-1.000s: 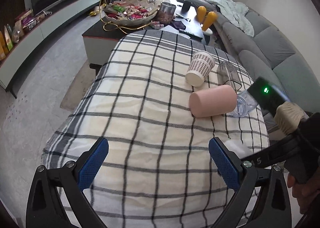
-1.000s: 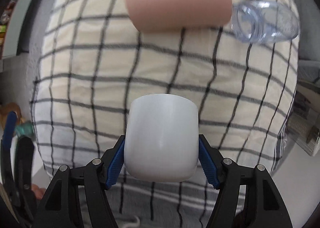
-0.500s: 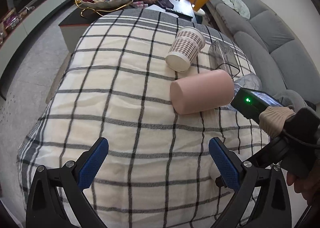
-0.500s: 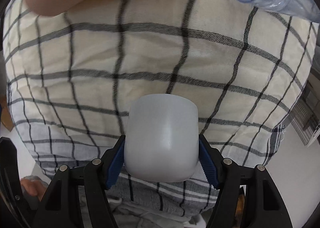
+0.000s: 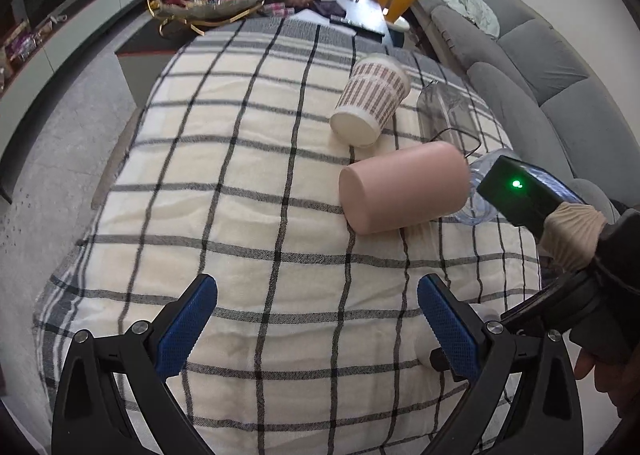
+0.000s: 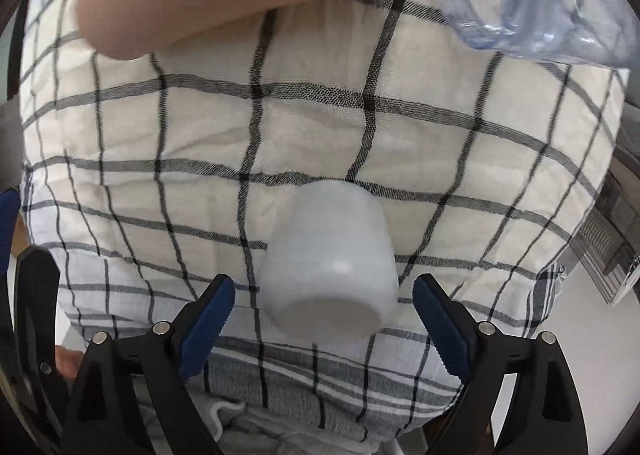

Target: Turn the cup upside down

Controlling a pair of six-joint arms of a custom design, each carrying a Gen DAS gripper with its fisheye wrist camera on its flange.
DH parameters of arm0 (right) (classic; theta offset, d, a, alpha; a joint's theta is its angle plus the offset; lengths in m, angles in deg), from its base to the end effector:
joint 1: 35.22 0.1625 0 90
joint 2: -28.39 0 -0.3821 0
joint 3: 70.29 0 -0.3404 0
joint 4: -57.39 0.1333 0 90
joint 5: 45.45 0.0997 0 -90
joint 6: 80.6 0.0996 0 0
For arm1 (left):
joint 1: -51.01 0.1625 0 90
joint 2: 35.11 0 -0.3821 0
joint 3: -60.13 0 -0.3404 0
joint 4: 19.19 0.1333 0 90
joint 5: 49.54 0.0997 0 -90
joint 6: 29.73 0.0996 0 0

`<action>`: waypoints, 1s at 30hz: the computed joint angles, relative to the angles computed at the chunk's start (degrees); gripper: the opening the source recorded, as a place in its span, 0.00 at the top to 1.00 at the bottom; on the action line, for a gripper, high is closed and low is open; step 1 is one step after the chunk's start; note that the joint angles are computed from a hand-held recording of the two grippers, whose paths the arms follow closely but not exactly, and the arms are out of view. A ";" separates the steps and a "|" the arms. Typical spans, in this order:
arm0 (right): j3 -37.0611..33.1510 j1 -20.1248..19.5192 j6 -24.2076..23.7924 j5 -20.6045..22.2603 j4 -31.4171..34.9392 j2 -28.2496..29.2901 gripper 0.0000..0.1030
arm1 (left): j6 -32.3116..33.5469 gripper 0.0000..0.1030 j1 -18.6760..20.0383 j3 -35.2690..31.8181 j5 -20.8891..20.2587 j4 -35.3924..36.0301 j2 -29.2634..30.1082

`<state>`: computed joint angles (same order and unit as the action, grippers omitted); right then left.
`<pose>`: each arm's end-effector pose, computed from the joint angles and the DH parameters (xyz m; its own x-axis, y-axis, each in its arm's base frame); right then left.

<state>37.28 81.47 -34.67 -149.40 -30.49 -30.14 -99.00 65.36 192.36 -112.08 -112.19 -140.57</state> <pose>0.2817 -0.3171 0.0931 -0.7468 -0.0173 0.6648 0.3665 0.8235 0.4331 -0.2052 -0.2375 0.2564 -0.8433 0.1085 -0.5263 0.2766 0.9274 -0.2520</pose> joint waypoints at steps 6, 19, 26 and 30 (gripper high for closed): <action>2.25 8.70 4.11 -5.95 -4.72 -5.90 0.11 | -5.84 0.01 -6.92 -1.86 2.83 8.18 -1.81; 17.62 31.85 29.06 -33.81 -20.41 -19.30 0.11 | -23.21 0.01 -23.42 -5.46 3.53 29.50 -3.97; 15.87 40.43 40.40 -42.86 -8.99 -20.02 0.08 | -26.65 0.01 -29.87 -7.31 2.55 33.71 -2.10; 12.98 44.27 43.40 -45.16 -2.49 -17.96 0.07 | -27.16 0.01 -32.06 -8.40 1.87 34.99 -0.61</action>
<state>50.26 125.74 8.73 -194.56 -32.98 -48.10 -126.17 33.30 183.95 -110.21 -77.20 -141.18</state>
